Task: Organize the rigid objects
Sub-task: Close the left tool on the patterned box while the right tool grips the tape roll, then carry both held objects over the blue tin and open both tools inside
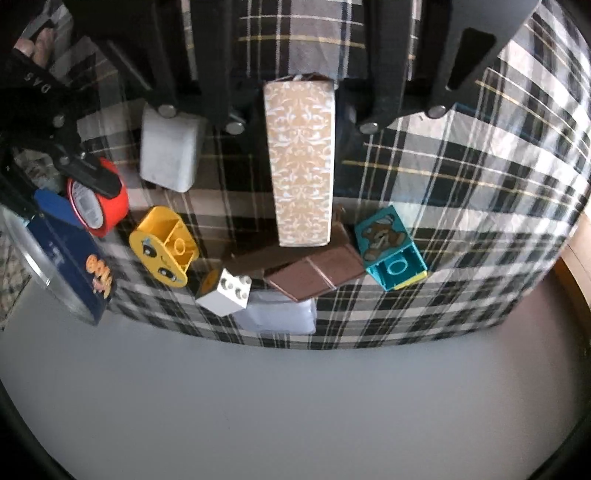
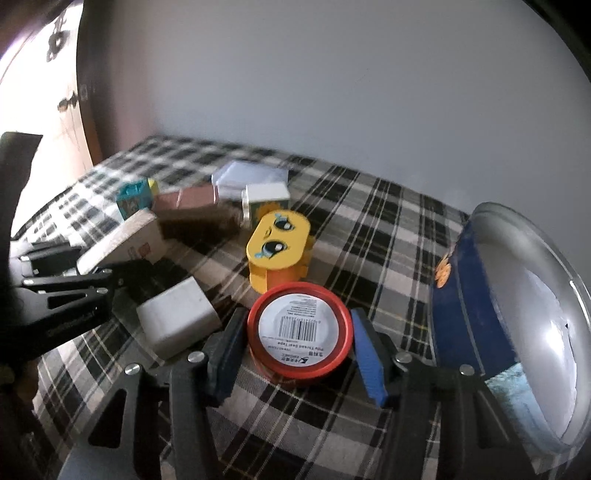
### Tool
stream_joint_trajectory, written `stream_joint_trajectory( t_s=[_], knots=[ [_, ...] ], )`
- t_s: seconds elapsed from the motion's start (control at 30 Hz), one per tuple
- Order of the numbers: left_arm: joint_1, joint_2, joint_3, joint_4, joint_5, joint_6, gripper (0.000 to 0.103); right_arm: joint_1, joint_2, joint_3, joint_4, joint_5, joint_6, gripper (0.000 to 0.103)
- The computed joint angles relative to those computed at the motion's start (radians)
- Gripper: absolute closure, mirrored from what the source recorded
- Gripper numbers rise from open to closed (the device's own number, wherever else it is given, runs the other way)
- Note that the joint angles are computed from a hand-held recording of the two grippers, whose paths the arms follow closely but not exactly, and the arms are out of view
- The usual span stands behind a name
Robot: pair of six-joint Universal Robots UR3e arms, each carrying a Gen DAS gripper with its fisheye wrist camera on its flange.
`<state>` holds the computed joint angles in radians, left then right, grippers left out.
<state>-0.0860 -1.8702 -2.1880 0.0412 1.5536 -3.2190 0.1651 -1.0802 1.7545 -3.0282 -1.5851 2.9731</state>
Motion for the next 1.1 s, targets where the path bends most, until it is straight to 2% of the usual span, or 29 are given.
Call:
stream_joint_trajectory(
  t_s=[0.07, 0.17, 0.27, 0.33, 0.43, 0.5, 0.67, 0.77, 0.97, 1.1],
  knots=[
    [0.042, 0.025, -0.052, 0.048, -0.080, -0.016, 0.079, -0.019, -0.027, 0.050, -0.066, 0.036, 0.014, 0.046],
    [0.074, 0.046, -0.137, 0.181, -0.124, -0.035, 0.079, -0.045, -0.065, 0.116, -0.157, 0.091, 0.041, 0.046],
    [0.120, 0.066, -0.244, 0.387, -0.216, -0.067, 0.079, -0.111, -0.123, 0.204, -0.264, 0.240, 0.077, 0.046],
    [0.111, 0.052, -0.272, 0.510, -0.215, -0.097, 0.079, -0.147, -0.151, 0.252, -0.340, 0.317, 0.103, 0.046],
    [0.077, 0.046, -0.262, 0.588, -0.180, -0.124, 0.079, -0.199, -0.192, 0.328, -0.458, 0.396, 0.147, 0.046],
    [0.025, 0.037, -0.232, 0.609, -0.123, -0.144, 0.079, -0.216, -0.207, 0.357, -0.506, 0.407, 0.165, 0.045],
    [-0.127, 0.016, -0.126, 0.587, 0.042, -0.187, 0.079, -0.212, -0.231, 0.408, -0.645, 0.310, 0.196, 0.045],
    [-0.210, -0.024, -0.027, 0.538, 0.097, -0.207, 0.079, -0.216, -0.234, 0.421, -0.698, 0.254, 0.207, 0.045],
    [-0.355, -0.133, 0.161, 0.483, 0.201, -0.219, 0.079, -0.218, -0.238, 0.435, -0.790, 0.078, 0.216, 0.045],
    [-0.430, -0.199, 0.280, 0.433, 0.239, -0.215, 0.079, -0.231, -0.226, 0.442, -0.819, -0.009, 0.171, 0.045]
  ],
)
